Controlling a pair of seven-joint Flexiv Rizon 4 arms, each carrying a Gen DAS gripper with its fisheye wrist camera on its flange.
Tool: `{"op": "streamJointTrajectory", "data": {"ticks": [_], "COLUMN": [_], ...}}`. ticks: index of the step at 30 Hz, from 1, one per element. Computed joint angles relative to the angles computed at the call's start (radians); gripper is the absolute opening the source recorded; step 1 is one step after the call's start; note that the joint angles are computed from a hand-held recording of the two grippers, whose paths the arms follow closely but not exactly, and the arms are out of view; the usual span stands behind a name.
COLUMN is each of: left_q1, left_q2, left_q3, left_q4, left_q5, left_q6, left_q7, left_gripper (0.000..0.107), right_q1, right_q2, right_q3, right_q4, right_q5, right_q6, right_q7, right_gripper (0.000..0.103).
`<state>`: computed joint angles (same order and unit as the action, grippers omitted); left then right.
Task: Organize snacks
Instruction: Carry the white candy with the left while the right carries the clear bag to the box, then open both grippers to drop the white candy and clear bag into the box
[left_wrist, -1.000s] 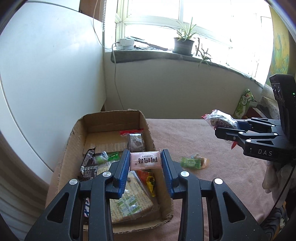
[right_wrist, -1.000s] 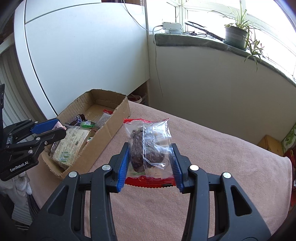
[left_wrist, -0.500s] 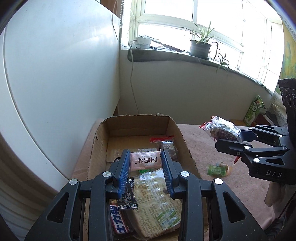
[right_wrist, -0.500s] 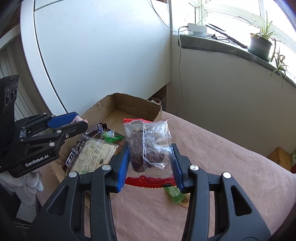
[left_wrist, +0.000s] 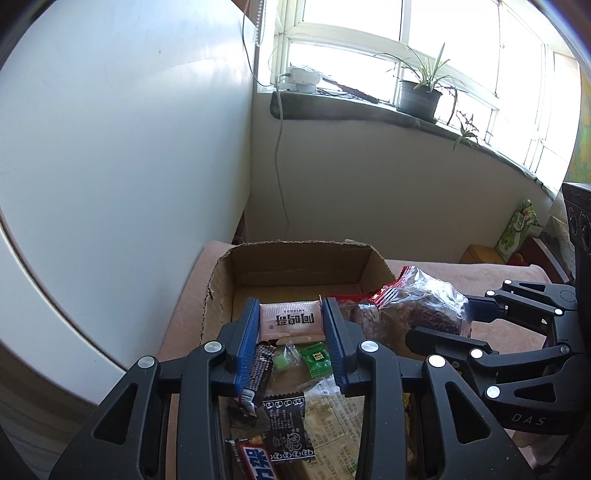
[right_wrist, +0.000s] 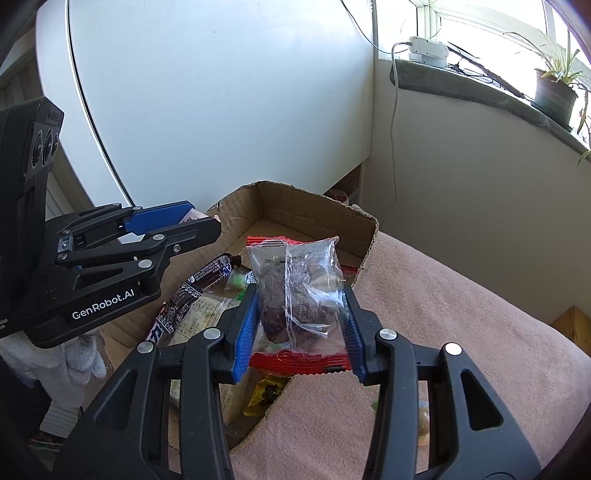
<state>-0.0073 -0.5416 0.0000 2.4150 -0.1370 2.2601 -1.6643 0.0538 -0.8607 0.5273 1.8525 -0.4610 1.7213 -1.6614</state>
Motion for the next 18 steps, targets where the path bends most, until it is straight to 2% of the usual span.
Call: {"op": "streamJointTrajectory", "data": {"ticks": [8,18], "left_q1": [0.015,-0.002], "left_q2": [-0.006,-0.003], "left_q3": [-0.005,0.005], "left_q4": [-0.030,-0.026], "left_q5": [0.006,-0.016], "left_q6": [-0.033,-0.030], "left_q7": [0.002,-0.003], "left_gripper": [0.034,0.037], "right_q1": [0.007,-0.013], "right_q2": [-0.032,-0.053], "right_q3": [0.021,0.075], "right_q4": [-0.035,-0.055], "right_q5": [0.011,0.058], "right_q6": [-0.044,-0.083], "right_q7": [-0.021,-0.084], "right_gripper": [0.044,0.044]}}
